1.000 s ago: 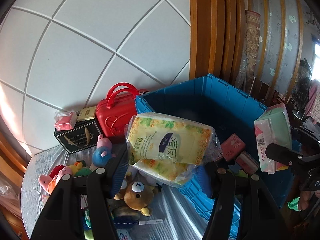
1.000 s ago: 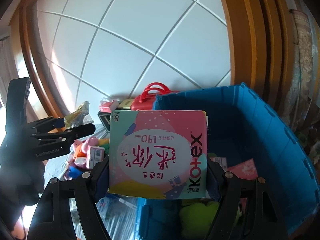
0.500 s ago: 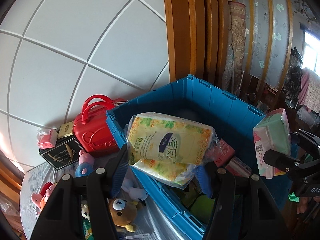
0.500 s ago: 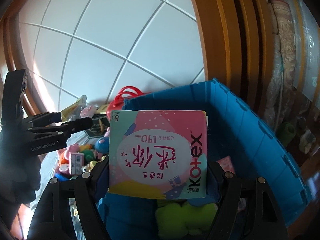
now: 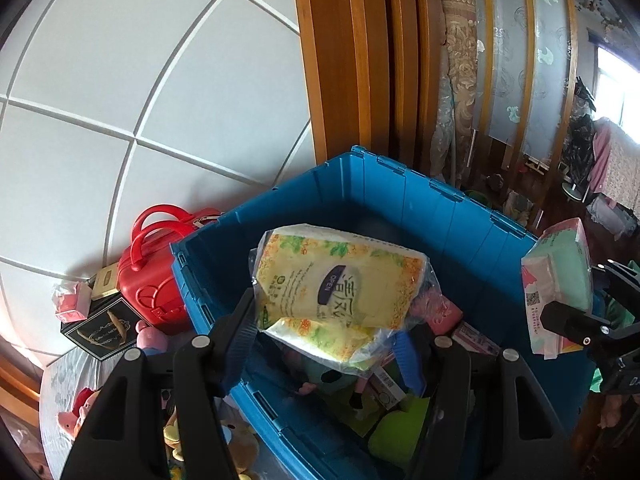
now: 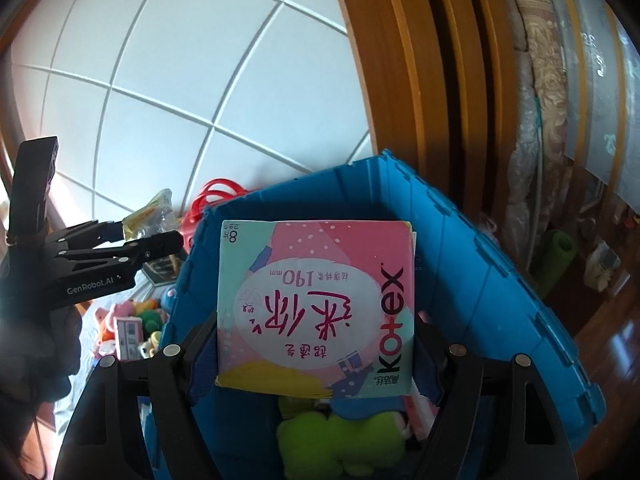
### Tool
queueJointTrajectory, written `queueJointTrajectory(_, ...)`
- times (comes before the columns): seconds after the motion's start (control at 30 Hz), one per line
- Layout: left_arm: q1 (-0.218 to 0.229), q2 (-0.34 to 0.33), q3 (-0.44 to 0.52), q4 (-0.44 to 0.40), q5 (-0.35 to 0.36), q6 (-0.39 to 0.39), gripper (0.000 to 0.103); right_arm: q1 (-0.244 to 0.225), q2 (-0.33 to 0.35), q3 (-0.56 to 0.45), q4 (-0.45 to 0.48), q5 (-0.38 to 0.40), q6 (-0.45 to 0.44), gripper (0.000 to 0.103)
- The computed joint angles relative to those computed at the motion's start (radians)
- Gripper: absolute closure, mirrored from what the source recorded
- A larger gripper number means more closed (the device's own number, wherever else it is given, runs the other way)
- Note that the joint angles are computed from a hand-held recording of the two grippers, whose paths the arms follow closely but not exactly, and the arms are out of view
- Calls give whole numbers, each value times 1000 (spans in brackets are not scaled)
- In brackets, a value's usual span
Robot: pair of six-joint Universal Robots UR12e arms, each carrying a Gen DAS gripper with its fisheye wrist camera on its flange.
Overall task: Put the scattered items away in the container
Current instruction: 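Lift the yellow tissue pack and Kotex pack and carry both over the blue crate, then open both tools to drop the yellow pack and Kotex pack into the crate, then move both tools back over the remaining items on the table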
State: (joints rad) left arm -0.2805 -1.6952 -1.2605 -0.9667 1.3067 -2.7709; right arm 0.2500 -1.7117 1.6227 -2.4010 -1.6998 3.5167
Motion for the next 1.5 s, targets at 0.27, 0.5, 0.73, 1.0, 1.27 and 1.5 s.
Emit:
queueJointTrajectory(0.27,-22,-42,53,-12,-2,3,42,-20,-9,7,15,-3,11,25)
queueJointTrajectory(0.5,-37,-70,92,-26,-17,8,42,-36,-13,9,27,0,14,25)
queueJointTrajectory(0.73,-40,-76,95,-7,-39,-17,0,-25,-15,13,-5,-53,8,1)
queueJointTrajectory(1.0,-23,-62,77,-33,-35,-13,0,-15,-13,11,5,-59,18,1)
queueJointTrajectory(1.27,19,-15,20,-35,-57,-9,0,30,7,-11,-3,-62,12,1)
queueJointTrajectory(1.5,84,58,-69,-32,-83,0,0,96,37,-43,-15,-63,2,1)
